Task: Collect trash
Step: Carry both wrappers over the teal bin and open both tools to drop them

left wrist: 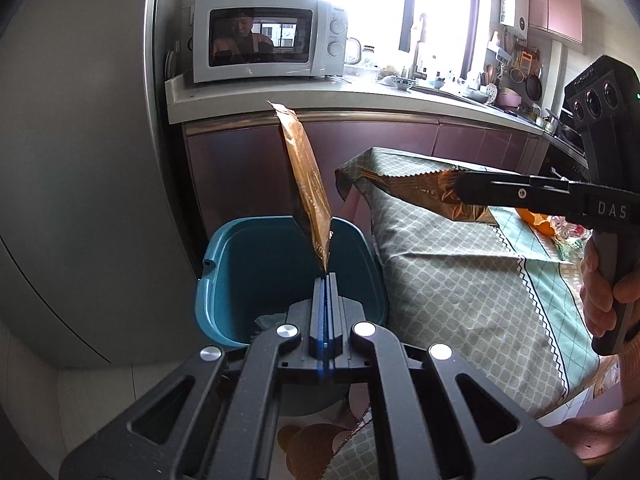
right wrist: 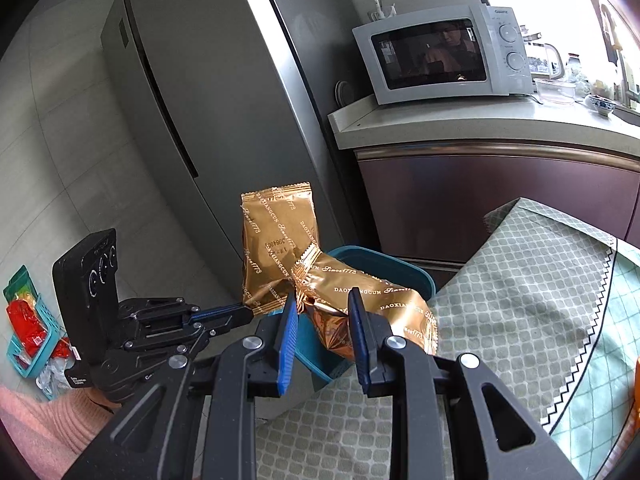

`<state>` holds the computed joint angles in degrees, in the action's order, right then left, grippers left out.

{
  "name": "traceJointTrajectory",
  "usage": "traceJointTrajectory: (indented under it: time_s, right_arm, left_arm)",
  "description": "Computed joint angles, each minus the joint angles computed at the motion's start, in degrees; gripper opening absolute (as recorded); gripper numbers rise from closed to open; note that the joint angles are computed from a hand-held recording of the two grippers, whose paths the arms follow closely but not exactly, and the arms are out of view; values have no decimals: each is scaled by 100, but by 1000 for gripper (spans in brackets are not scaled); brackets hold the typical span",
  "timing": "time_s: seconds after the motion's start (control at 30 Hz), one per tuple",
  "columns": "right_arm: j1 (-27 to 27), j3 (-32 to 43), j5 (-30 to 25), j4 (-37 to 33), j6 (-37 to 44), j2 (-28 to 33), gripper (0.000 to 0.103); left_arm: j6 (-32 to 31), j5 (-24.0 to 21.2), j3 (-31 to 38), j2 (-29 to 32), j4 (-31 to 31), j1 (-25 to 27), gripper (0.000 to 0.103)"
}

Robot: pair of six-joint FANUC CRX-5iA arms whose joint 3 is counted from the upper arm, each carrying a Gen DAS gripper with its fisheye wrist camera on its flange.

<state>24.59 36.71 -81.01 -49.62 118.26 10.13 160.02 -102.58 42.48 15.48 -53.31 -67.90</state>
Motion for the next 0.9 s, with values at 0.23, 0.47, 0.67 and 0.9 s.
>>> traceJointTrajectory:
  time_s: [0.23, 0.47, 0.67, 0.9]
  right_arm:
    - [247, 209, 8, 153, -113, 189, 23]
    - [473, 425, 4, 377, -332, 424, 23]
    - [663, 551, -20, 582, -506, 589, 23]
    - [811, 648, -5, 759, -695, 758, 23]
  left_arm:
    - [73, -12, -179, -74, 102, 81, 1]
    - [164, 44, -388, -139, 320, 227, 1]
    - [236, 130, -602, -228, 487, 358, 1]
    - [346, 313, -853, -302, 731, 554, 1]
